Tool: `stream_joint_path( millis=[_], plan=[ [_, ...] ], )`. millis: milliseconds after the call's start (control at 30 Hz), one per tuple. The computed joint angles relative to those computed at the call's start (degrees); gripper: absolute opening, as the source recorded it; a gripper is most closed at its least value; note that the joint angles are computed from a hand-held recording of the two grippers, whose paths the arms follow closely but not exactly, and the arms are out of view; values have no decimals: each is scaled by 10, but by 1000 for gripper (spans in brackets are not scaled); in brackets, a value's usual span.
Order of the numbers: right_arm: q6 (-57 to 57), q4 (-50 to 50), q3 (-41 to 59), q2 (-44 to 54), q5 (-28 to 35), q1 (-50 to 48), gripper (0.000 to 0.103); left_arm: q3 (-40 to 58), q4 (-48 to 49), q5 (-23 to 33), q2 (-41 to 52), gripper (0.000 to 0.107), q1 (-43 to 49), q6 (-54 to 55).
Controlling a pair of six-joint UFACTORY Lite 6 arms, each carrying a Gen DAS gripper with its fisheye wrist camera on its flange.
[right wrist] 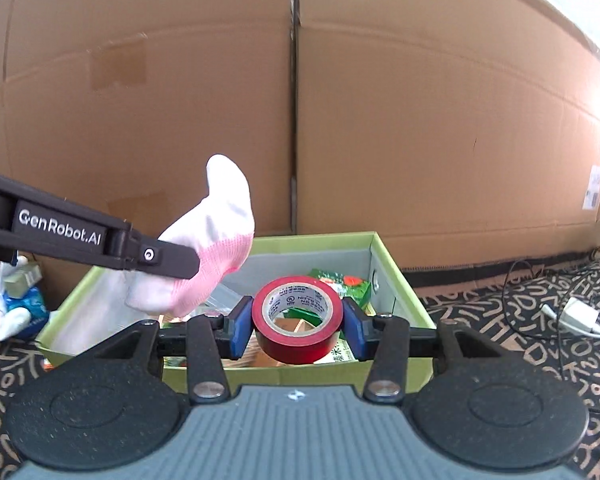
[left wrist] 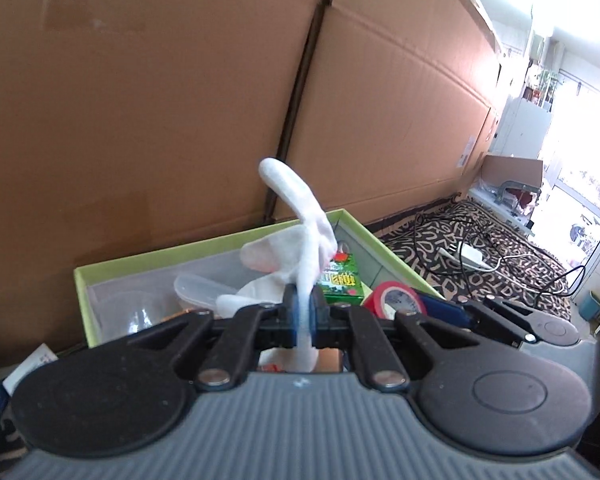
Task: Organize objects
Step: 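Carry the glove and tape roll into the lime-green box and release them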
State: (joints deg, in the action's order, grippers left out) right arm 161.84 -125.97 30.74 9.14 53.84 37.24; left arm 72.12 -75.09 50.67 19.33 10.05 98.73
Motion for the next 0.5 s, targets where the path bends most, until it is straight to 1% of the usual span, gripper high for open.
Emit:
stream_joint_path(
  millis=[67, 133, 167, 200, 233, 267, 300, 333, 367, 400, 467, 500],
  plan=[
    [19, -31, 4, 13, -5, -22, 51, 17, -4, -15, 17, 5, -14, -4],
    [28, -50, 9, 25, -8, -36, 51, 28, -8, -24, 32, 8, -22, -1],
    [33, -63, 11, 34, -5, -40, 53, 31, -12, -23, 40, 19, -23, 10],
    [25, -65, 6, 28, -5, -43, 65, 30, -16, -20, 44, 49, -21, 24],
    [16, -52, 12, 39, 5, -37, 71, 17, -32, -30, 38, 78, -20, 42],
    [11, -38, 11, 49, 26, -27, 79, -10, -71, -46, 26, 86, -18, 78],
    [11, -32, 6, 54, 45, -18, 80, -34, -109, -54, 15, 92, -14, 114],
    [13, -30, 0, 54, 54, -12, 80, -43, -122, -52, 12, 96, -8, 132],
    [17, -29, -6, 52, 59, -7, 81, -48, -128, -47, 11, 99, -1, 142],
    [24, -28, -13, 49, 63, -1, 83, -58, -137, -44, 5, 103, 6, 150],
    [33, -17, -26, 40, 73, 12, 88, -77, -148, -41, -12, 103, 19, 161],
    [32, -2, -35, 31, 79, 26, 90, -80, -136, -40, -21, 103, 30, 156]
  ],
)
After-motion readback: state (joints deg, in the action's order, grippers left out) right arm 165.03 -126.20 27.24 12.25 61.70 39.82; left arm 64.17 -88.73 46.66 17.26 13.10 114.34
